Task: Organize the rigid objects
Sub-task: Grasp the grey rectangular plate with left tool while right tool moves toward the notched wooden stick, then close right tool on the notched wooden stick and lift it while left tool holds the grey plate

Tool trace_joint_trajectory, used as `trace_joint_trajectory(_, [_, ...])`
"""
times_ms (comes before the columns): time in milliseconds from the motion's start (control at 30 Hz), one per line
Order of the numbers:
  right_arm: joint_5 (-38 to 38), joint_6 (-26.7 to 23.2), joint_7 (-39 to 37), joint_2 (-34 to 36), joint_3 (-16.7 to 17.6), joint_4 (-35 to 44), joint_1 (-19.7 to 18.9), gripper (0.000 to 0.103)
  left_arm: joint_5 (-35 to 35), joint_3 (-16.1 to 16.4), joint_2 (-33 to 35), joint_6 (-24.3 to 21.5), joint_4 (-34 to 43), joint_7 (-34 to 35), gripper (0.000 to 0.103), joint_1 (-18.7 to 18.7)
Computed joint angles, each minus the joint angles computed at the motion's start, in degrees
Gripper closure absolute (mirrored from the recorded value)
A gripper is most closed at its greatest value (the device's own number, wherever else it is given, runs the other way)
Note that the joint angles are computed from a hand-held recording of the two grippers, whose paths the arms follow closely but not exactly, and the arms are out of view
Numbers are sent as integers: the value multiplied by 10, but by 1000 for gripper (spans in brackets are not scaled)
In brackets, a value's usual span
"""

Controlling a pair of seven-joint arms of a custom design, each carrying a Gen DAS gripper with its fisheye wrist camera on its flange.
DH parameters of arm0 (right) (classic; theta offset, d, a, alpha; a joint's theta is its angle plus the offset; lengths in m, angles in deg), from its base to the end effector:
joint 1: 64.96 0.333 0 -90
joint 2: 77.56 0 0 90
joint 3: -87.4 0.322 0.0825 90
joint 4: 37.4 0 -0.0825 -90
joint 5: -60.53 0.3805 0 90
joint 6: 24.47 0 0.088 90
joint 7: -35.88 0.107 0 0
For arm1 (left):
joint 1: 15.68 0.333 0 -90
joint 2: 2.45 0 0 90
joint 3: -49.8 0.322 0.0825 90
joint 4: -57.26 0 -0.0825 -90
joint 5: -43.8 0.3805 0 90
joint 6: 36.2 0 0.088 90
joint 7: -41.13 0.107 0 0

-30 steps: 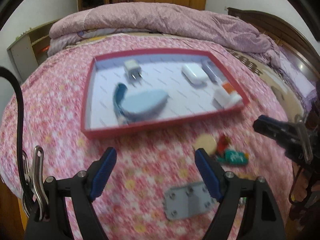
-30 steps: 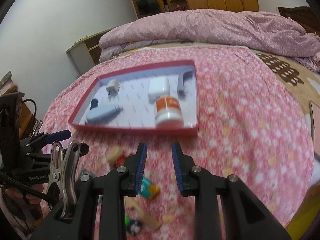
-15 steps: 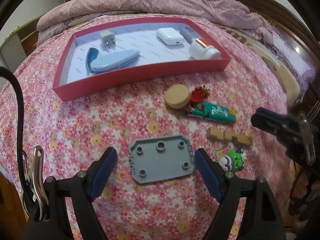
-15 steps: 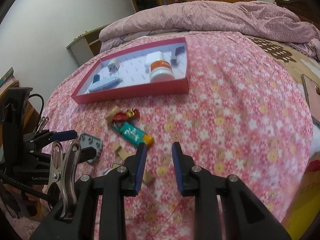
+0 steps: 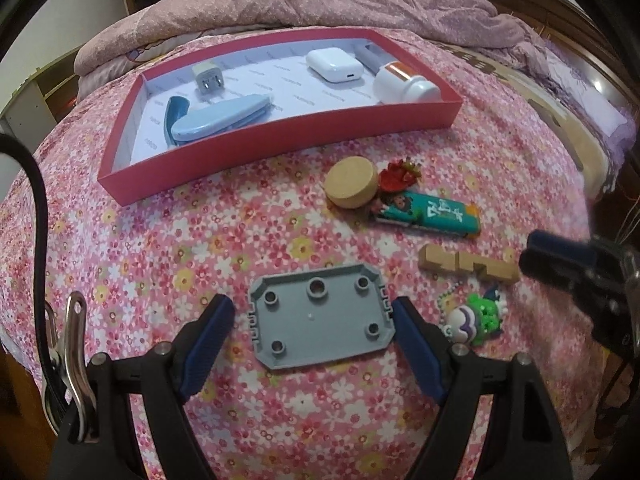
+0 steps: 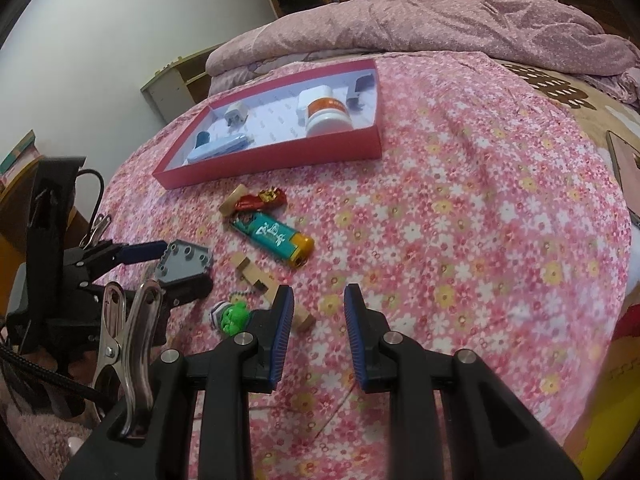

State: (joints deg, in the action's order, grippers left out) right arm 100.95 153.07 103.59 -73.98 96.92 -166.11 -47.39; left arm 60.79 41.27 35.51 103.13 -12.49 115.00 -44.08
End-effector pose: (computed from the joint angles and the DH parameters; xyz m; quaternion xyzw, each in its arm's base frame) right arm 0.5272 0.2077 0.4266 -0.7022 0.5956 -0.1324 0.3671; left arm 0.6458 -0.4396 0.4577 -0.4988 0.8179 -0.2334 0.1666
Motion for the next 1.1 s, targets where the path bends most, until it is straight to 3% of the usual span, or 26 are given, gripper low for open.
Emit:
trace_joint_trajectory(200, [-64, -11, 40, -2, -10, -6, 7, 76, 1, 2, -16, 24, -28, 0, 28, 8])
trace_joint_trajectory(333, [-215, -22, 158, -2, -38, -16, 22, 76, -14, -3, -20, 33, -34, -5, 28, 20])
trace_joint_trajectory(500, [-354, -15, 271, 6, -59, -15, 31, 76, 2, 13, -28, 42, -46, -33, 28, 15])
trace_joint_trajectory(600, [-472, -15, 375, 16, -90, -2, 45, 76, 44, 36, -30, 32, -46, -65, 28, 1])
trace_joint_trajectory(733, [-622, -22, 525, 31, -139, 25, 67, 76, 37, 24, -37, 42, -59, -74, 28, 20])
trace_joint_trajectory(867, [-584, -20, 505, 34, -99, 27, 28, 71, 29, 17, -44, 57, -76, -78, 28, 34])
trace_joint_trajectory(933, [-512, -14, 441, 31, -59, 20, -1, 49, 26, 15, -47, 65, -83, -76, 28, 37])
trace_joint_trajectory(967, [-469, -10, 403, 29, -39, 17, -15, 43, 27, 15, -49, 68, -86, -76, 28, 37])
trace_joint_trajectory(1033, [-442, -10, 376, 27, -33, 14, -14, 32, 29, 16, -50, 74, -89, -76, 28, 37])
trace_joint_trajectory(1100, [-475, -20, 392, 29, -55, 20, 9, 26, 29, 16, -49, 78, -90, -77, 28, 37])
